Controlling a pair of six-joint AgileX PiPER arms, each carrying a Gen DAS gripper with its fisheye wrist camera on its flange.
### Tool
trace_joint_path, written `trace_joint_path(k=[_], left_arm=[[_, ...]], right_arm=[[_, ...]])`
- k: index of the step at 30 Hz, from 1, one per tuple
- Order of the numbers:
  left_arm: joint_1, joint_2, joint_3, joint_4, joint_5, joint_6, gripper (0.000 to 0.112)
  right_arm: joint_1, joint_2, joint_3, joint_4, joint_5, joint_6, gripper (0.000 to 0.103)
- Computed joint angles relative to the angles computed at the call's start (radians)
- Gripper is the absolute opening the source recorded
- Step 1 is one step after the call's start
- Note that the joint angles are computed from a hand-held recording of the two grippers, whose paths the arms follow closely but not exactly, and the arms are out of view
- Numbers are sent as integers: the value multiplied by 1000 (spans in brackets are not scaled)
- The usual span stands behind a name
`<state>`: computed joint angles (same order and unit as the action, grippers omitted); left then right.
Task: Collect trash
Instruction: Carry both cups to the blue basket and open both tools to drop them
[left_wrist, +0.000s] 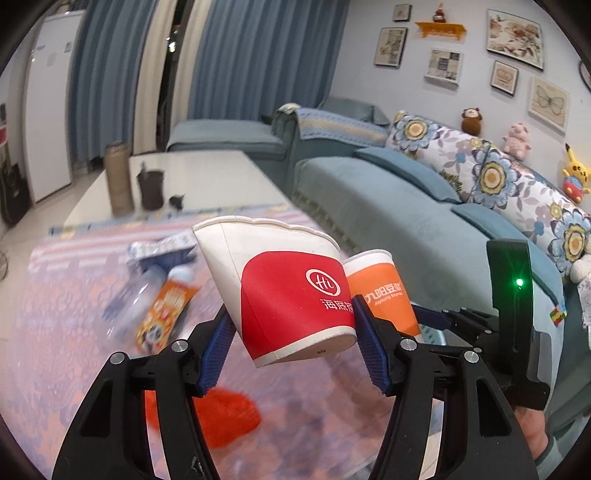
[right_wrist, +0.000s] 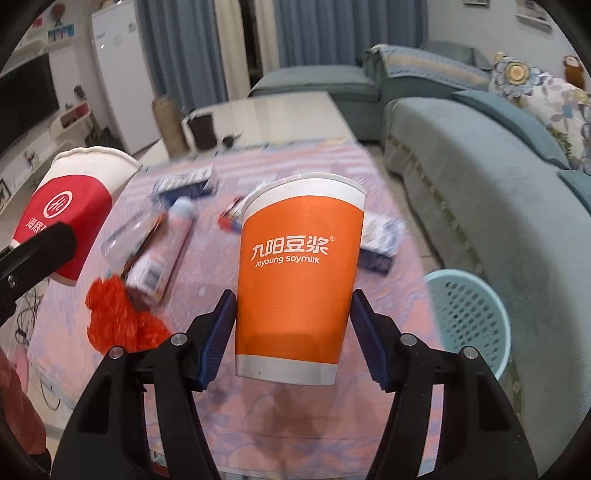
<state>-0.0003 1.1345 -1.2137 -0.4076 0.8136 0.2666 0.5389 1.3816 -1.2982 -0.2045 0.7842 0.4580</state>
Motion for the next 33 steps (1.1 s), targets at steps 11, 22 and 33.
trace_joint_path(k=[11,22,33], left_arm=[[-302,192,-224,228,-64,-235,60],[-429,529,-431,111,-100,-136,60],[-457,890,-638,-50,26,-34,61]], right_arm=[[-335,-107,70,242,-46,-244,59],[-734,-53,211,526,-122,-539,60],[-848,286,210,571,-193,-540,61]])
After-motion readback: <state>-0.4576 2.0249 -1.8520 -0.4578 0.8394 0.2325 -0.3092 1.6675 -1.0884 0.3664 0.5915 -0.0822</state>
